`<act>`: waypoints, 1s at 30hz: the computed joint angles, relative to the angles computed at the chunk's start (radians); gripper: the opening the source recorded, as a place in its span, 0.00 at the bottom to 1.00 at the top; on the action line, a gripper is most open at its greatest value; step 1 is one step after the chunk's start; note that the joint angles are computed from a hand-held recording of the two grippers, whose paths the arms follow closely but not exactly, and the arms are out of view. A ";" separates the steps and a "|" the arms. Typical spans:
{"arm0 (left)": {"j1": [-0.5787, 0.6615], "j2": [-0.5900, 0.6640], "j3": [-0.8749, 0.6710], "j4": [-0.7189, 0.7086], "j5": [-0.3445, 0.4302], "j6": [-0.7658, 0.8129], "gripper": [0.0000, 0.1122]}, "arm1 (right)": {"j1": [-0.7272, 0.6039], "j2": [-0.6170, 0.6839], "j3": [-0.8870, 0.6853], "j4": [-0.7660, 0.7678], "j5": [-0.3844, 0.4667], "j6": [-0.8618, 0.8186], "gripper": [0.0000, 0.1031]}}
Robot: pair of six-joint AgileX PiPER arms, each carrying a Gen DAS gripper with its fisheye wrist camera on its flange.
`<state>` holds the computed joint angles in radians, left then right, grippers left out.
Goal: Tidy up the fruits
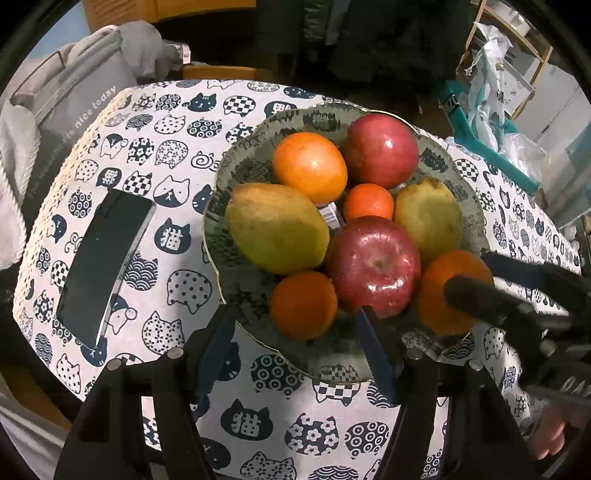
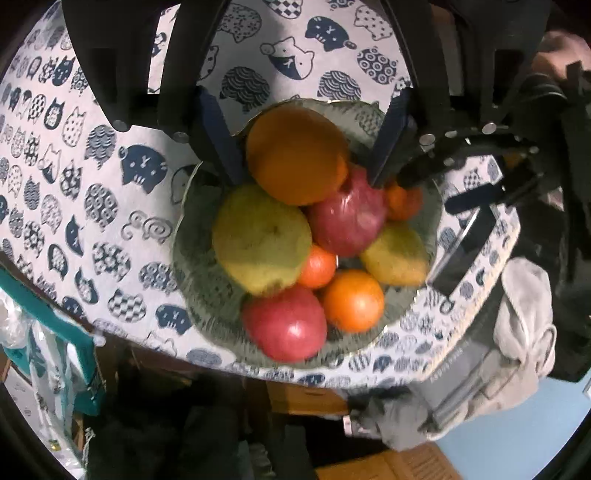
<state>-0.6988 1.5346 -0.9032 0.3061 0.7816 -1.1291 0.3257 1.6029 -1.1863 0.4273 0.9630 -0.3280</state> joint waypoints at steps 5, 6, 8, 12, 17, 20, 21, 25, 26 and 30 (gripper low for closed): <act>-0.023 -0.022 -0.017 0.024 0.039 -0.024 0.62 | 0.008 -0.046 -0.028 -0.052 -0.003 0.050 0.70; -0.031 -0.028 -0.024 0.034 0.053 -0.033 0.62 | 0.013 -0.054 -0.031 -0.072 -0.008 0.062 0.70; -0.048 -0.040 -0.041 0.057 0.087 -0.052 0.62 | 0.024 -0.081 -0.040 -0.122 -0.016 0.091 0.70; -0.081 -0.079 -0.071 0.096 0.142 -0.083 0.62 | 0.028 -0.135 -0.061 -0.193 -0.018 0.128 0.70; -0.120 -0.129 -0.113 0.157 0.212 -0.128 0.66 | 0.025 -0.202 -0.093 -0.259 -0.008 0.161 0.74; -0.148 -0.159 -0.144 0.194 0.255 -0.151 0.66 | 0.023 -0.240 -0.114 -0.287 0.002 0.173 0.75; -0.158 -0.171 -0.155 0.208 0.270 -0.159 0.66 | 0.019 -0.254 -0.120 -0.288 0.004 0.171 0.77; -0.213 -0.196 -0.201 0.278 0.342 -0.203 0.71 | -0.017 -0.306 -0.150 -0.282 0.027 0.148 0.79; -0.225 -0.199 -0.213 0.293 0.360 -0.210 0.71 | -0.021 -0.315 -0.155 -0.282 0.032 0.146 0.79; -0.268 -0.207 -0.259 0.346 0.418 -0.228 0.72 | -0.065 -0.356 -0.184 -0.272 0.050 0.115 0.81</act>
